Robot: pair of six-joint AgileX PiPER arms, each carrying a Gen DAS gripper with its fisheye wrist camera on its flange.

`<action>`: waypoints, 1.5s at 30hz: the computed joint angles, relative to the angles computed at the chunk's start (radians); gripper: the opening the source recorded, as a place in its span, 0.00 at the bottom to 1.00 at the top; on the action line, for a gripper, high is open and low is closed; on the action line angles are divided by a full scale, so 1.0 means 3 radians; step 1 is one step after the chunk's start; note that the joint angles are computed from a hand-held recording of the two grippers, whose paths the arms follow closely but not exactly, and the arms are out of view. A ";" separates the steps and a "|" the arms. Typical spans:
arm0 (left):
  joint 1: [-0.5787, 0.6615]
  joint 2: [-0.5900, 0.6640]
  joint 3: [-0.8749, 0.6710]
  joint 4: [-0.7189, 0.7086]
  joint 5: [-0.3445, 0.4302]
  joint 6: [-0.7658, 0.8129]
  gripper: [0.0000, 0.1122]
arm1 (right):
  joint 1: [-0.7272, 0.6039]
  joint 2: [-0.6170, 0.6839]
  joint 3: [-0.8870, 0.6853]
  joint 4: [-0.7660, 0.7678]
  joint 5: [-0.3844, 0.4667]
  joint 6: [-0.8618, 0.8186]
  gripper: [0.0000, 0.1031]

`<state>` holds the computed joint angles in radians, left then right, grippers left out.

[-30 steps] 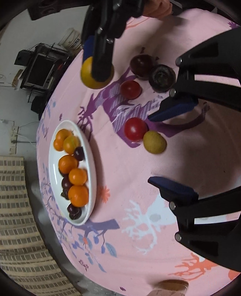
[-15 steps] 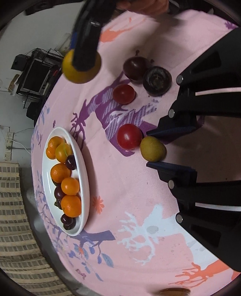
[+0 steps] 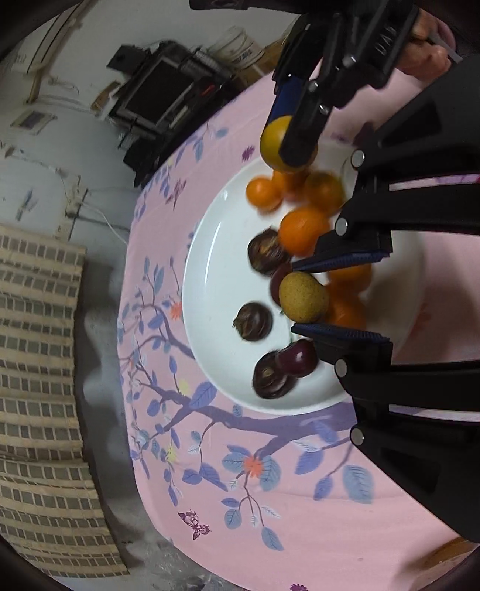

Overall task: Organize fruits
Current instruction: 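Carry both fruits over the white plate and open both tools to release them, then grasp the large dark red plum with the right tool while the left tool grasps a dark plum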

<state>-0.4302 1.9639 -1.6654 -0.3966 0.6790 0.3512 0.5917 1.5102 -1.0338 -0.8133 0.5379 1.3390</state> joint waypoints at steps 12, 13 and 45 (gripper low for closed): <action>-0.0017 -0.0083 0.0178 0.0339 -0.0291 -0.0426 0.70 | 0.0028 0.0107 0.0009 -0.0222 -0.0042 0.0140 0.55; 0.0000 -0.0158 0.0248 0.0272 -0.0274 -0.0356 0.70 | 0.0108 0.0059 0.0030 -0.0297 0.0041 0.0204 0.57; -0.0067 -0.1990 0.2734 0.1161 -0.0928 -0.1143 0.88 | 0.2616 -0.1265 0.1572 -0.0498 0.1460 0.2396 0.64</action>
